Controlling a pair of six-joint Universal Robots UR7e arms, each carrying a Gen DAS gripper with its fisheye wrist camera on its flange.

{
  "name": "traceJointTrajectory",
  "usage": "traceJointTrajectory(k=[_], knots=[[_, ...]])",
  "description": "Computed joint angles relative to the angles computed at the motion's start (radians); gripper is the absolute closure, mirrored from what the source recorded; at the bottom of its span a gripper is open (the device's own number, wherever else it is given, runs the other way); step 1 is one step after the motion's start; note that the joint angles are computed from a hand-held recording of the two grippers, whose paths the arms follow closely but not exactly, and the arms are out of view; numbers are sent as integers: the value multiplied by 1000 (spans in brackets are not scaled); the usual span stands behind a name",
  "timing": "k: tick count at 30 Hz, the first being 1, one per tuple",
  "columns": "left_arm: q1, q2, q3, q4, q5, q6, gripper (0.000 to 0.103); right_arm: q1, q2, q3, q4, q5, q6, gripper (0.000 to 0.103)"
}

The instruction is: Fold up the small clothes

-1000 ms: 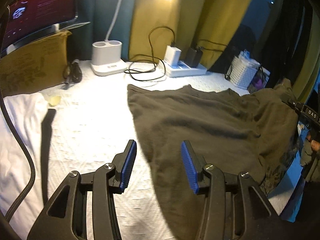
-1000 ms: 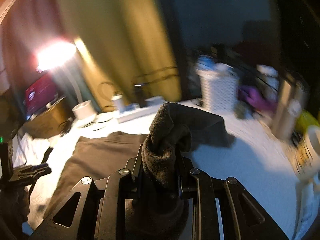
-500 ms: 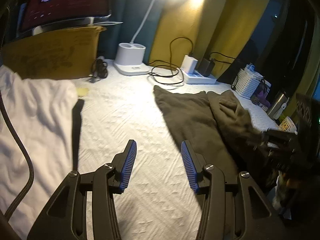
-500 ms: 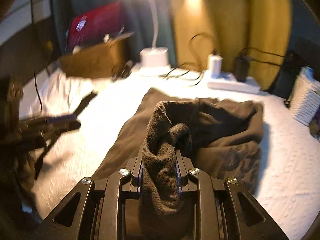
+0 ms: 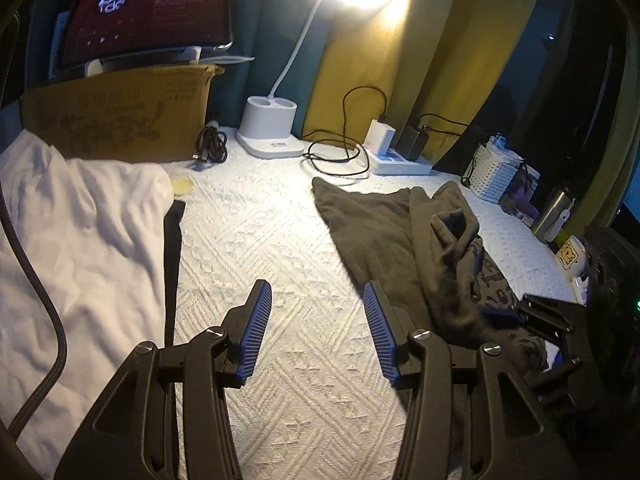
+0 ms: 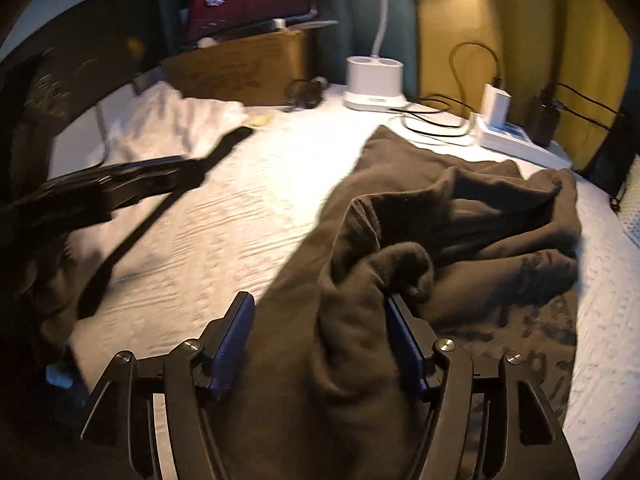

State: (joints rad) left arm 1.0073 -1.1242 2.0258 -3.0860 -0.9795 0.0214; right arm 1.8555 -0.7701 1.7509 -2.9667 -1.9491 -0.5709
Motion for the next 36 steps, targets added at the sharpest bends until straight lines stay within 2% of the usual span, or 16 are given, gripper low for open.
traceJointTrajectory(k=[5, 8, 11, 16, 17, 20, 22, 29, 33, 36], knots=[[-33, 17, -21, 3, -6, 26, 55, -14, -91, 78, -57, 64, 28, 35], [-57, 41, -43, 15, -38, 53, 53, -30, -145, 119, -125, 60, 27, 35], [-81, 82, -75, 44, -76, 85, 45, -60, -179, 138, -167, 41, 41, 35], [-109, 172, -153, 180, -94, 121, 42, -118, -218, 168, -192, 32, 83, 35], [-112, 188, -163, 201, -81, 129, 42, -128, -223, 174, -196, 34, 85, 35], [-125, 229, -175, 266, 54, 120, 42, -150, -228, 182, -195, 48, 80, 35], [-122, 218, -159, 290, 94, 78, 42, -160, -226, 184, -192, 53, 73, 35], [-125, 95, -31, 394, 170, -107, 42, -182, -209, 201, -168, 29, 14, 35], [-137, 51, 22, 439, 183, -176, 42, -175, -208, 224, -191, -13, -40, 35], [-151, 26, 49, 438, 175, -183, 42, -165, -208, 243, -210, -51, -78, 35]])
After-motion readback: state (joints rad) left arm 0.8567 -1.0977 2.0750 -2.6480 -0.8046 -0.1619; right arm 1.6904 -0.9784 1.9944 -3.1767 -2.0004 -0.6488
